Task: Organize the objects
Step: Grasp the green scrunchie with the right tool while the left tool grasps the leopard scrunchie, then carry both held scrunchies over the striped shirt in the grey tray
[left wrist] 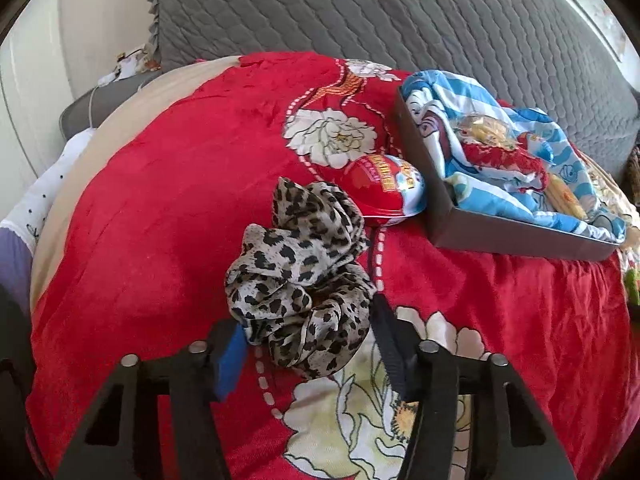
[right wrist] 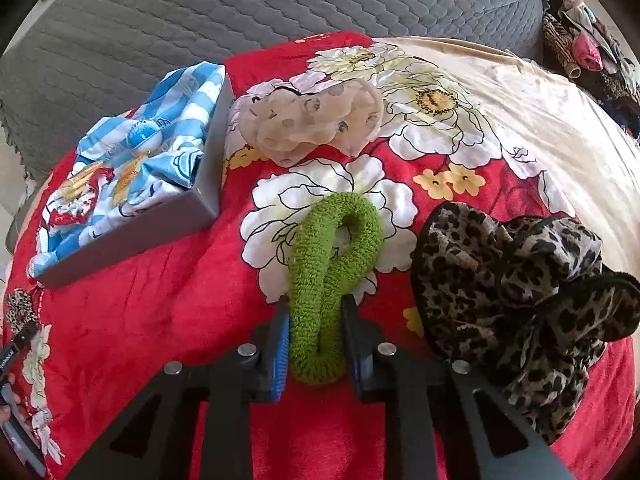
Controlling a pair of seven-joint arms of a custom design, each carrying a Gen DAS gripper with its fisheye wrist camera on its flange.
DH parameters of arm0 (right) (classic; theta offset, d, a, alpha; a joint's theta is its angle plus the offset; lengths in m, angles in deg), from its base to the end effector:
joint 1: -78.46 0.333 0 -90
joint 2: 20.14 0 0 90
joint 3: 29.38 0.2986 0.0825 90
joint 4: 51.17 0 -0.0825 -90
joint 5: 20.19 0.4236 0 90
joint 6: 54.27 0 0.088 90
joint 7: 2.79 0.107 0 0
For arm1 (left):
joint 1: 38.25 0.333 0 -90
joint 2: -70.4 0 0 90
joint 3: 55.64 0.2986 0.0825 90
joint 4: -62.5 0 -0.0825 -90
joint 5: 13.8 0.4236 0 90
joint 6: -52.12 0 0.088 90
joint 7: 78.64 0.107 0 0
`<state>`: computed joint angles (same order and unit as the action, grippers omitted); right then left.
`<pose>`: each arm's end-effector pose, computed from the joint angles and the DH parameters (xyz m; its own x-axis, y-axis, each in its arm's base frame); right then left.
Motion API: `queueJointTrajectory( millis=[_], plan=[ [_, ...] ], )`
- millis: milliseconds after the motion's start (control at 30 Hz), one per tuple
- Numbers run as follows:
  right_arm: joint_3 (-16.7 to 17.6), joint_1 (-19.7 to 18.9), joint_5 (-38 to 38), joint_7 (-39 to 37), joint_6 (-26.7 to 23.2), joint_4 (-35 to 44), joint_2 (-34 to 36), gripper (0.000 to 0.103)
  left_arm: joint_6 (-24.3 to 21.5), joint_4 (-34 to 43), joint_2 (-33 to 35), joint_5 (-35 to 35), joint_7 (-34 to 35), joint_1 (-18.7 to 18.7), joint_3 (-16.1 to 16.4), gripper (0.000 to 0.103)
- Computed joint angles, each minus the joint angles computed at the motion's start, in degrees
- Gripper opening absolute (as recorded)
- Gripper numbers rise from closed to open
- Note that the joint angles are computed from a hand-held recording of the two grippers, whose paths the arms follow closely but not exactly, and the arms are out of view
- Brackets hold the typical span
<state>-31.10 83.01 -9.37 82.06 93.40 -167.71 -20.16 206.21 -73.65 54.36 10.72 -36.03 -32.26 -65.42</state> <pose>0.6282 0.0278 0.4700 0.0417 -0.9916 -0.1221 -0.8556 0.0276 -0.5169 0.5343 -0.0512 0.4567 0.3857 -0.9197 0.0730 -0.7113 -0.3468 -0.6114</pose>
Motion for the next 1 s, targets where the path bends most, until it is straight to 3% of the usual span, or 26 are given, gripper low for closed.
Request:
queueJointTrajectory(
  millis=[433, 1000],
  plan=[
    [0.6, 1.4, 6.4, -7.2, 0.0, -1.0, -2.0, 0.024, 1.8, -0.4, -0.7, -2.3, 3.8, -0.7, 0.4, 0.021],
    [0.5, 3.5, 11.1, -12.9, -1.5, -3.1, -5.0, 0.024, 3.0, -1.3, -2.9, -4.8, 7.7, -1.5, -0.2, 0.018]
  ],
)
